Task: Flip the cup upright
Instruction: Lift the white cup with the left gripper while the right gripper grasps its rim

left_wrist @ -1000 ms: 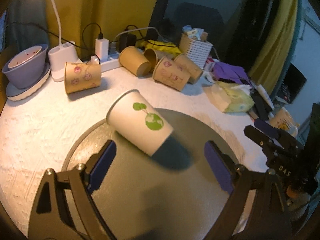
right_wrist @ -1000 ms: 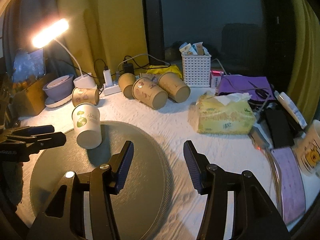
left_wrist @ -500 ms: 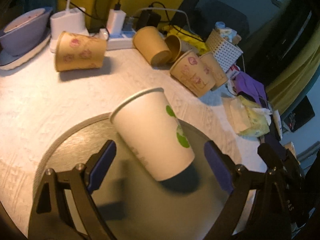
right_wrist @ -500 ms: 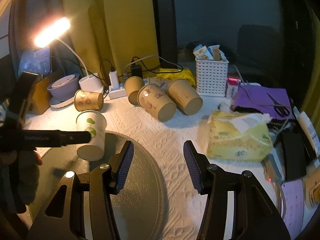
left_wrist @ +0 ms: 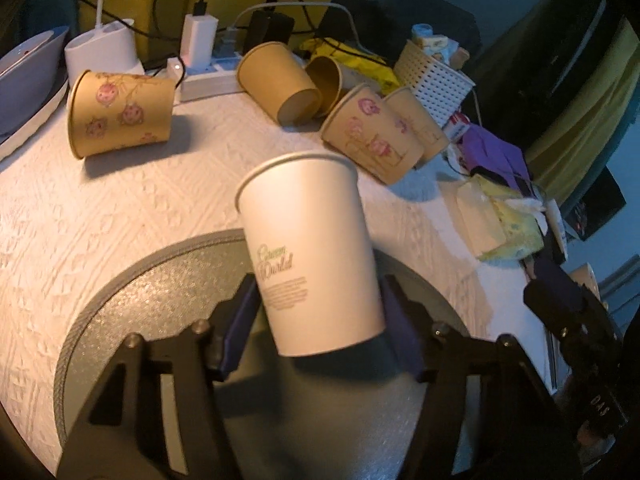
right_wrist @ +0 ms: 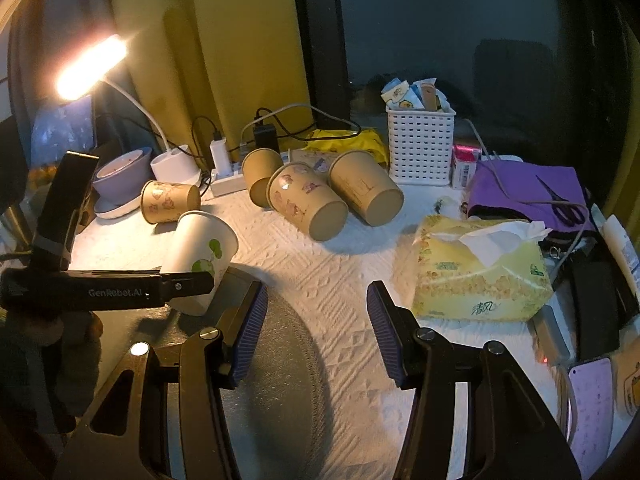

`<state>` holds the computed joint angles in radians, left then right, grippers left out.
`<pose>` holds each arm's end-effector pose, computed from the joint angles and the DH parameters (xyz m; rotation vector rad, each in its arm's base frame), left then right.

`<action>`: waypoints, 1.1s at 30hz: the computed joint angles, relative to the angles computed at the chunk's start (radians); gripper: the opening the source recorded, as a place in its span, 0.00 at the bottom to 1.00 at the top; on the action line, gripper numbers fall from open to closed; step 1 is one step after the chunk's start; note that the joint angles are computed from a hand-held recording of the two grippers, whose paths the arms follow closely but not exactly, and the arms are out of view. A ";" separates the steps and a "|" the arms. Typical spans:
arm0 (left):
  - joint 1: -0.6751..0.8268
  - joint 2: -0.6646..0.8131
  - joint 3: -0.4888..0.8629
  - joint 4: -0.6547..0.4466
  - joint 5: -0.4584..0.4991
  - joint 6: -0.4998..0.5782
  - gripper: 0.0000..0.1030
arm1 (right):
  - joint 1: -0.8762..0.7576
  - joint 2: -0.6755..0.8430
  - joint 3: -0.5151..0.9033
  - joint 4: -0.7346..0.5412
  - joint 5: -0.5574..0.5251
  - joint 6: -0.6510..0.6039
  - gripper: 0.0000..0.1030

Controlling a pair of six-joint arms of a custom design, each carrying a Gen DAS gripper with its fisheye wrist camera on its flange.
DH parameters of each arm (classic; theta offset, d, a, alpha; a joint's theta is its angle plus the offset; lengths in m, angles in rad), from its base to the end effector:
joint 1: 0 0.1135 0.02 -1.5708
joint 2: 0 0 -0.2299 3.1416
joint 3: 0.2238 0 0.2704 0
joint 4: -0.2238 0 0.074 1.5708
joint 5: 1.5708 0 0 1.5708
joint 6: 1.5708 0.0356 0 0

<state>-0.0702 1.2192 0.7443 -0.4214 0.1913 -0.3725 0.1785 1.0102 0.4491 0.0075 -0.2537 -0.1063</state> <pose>0.2696 -0.0257 0.1771 -0.2923 2.4758 -0.4250 0.2397 0.0523 0.1617 -0.4490 2.0722 0.3121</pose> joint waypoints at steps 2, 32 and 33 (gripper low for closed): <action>0.018 -0.035 -0.023 -0.010 0.036 0.027 0.60 | 0.016 -0.028 -0.007 -0.021 0.013 0.010 0.53; 0.610 -1.136 -0.342 -0.814 0.684 0.805 0.60 | 0.852 -0.702 -0.191 -0.426 0.533 0.508 0.64; 0.684 -1.155 -0.331 -0.891 0.733 0.904 0.60 | 0.898 -0.714 -0.192 -0.438 0.570 0.533 0.64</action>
